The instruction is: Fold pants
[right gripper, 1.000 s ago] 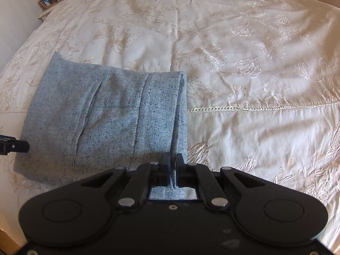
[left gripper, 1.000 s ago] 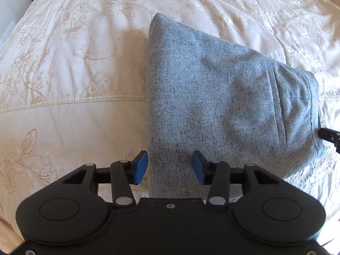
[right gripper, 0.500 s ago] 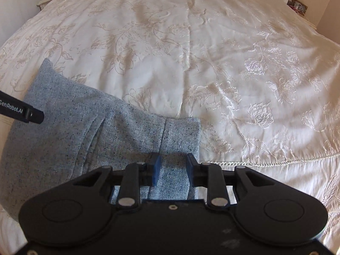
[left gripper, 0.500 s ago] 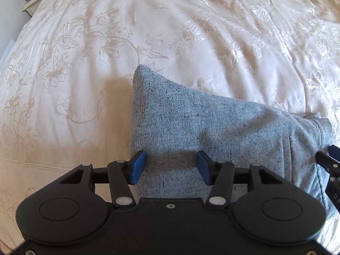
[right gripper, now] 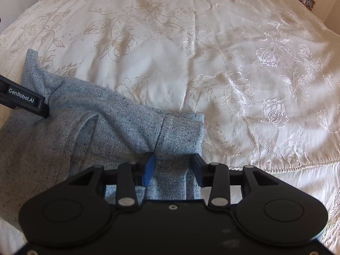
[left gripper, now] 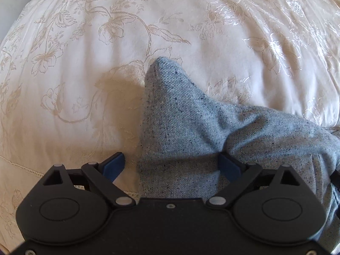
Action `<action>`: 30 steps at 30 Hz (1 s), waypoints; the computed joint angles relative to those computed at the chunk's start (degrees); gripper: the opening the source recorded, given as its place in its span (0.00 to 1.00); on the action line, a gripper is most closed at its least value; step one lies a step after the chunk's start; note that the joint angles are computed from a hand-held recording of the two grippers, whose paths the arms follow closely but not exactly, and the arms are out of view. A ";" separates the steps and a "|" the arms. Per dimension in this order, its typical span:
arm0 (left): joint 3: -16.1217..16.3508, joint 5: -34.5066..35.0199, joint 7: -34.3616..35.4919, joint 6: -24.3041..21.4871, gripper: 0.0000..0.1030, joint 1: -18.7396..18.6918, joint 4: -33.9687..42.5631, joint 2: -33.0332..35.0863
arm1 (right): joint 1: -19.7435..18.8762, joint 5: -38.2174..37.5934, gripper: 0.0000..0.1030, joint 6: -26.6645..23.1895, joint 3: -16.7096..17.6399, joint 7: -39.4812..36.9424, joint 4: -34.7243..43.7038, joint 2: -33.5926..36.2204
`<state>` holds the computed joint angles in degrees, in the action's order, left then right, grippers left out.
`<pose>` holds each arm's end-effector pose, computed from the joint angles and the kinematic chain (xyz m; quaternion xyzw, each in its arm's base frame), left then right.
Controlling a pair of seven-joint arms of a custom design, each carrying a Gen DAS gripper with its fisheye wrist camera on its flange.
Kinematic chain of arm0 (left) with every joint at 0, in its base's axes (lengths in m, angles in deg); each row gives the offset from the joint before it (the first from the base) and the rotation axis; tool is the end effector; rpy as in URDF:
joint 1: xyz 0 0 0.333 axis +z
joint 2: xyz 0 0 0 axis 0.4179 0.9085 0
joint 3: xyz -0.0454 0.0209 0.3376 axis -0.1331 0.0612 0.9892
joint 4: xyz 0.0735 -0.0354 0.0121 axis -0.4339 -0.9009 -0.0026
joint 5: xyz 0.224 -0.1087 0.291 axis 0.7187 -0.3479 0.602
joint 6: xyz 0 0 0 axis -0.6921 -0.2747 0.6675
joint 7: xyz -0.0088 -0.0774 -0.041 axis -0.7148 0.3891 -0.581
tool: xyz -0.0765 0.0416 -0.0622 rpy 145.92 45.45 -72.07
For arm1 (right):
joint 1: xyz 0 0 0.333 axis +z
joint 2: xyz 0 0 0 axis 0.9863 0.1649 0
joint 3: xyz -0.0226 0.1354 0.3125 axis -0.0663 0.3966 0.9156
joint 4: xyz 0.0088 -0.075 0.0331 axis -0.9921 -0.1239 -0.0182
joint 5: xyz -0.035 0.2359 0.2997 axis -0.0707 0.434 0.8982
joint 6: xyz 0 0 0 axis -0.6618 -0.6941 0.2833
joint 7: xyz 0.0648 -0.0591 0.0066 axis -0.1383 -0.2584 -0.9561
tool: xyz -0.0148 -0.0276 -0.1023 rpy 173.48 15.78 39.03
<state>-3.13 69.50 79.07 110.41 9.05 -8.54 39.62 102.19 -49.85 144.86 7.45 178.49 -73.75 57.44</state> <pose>0.6969 -0.2189 0.4966 -0.7885 0.6059 -0.0305 0.1007 0.6931 0.3216 0.4918 -0.8154 0.5398 -0.1311 0.1632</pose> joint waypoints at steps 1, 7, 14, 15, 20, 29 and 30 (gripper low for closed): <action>-0.13 -0.48 0.02 1.03 0.95 0.39 -1.38 -0.85 | -0.22 0.12 0.48 0.74 0.03 -0.13 -0.85 -0.46; -1.65 -5.07 1.33 8.67 0.93 3.39 -13.89 -9.28 | -6.48 10.86 0.56 4.52 3.66 -4.48 -6.81 -4.17; -3.55 -8.82 4.29 11.14 0.93 4.73 -24.84 -17.25 | -9.25 19.14 0.60 2.63 3.68 -1.53 -11.88 -7.61; -3.71 -9.34 4.24 11.61 0.93 4.84 -25.99 -18.03 | -9.60 20.18 0.60 2.99 3.88 -1.86 -12.88 -8.15; -4.25 -13.18 5.59 15.25 1.00 6.14 -31.25 -20.61 | -10.85 24.86 0.61 3.68 4.52 -3.04 -14.90 -8.77; -4.29 -12.75 7.81 16.34 1.00 5.50 -27.67 -16.61 | -11.85 31.13 0.69 1.90 6.30 -6.46 -8.19 -2.93; -4.21 -12.61 7.61 15.93 1.00 5.31 -26.91 -16.10 | -11.35 30.51 0.71 2.04 6.21 -6.73 -7.48 -2.42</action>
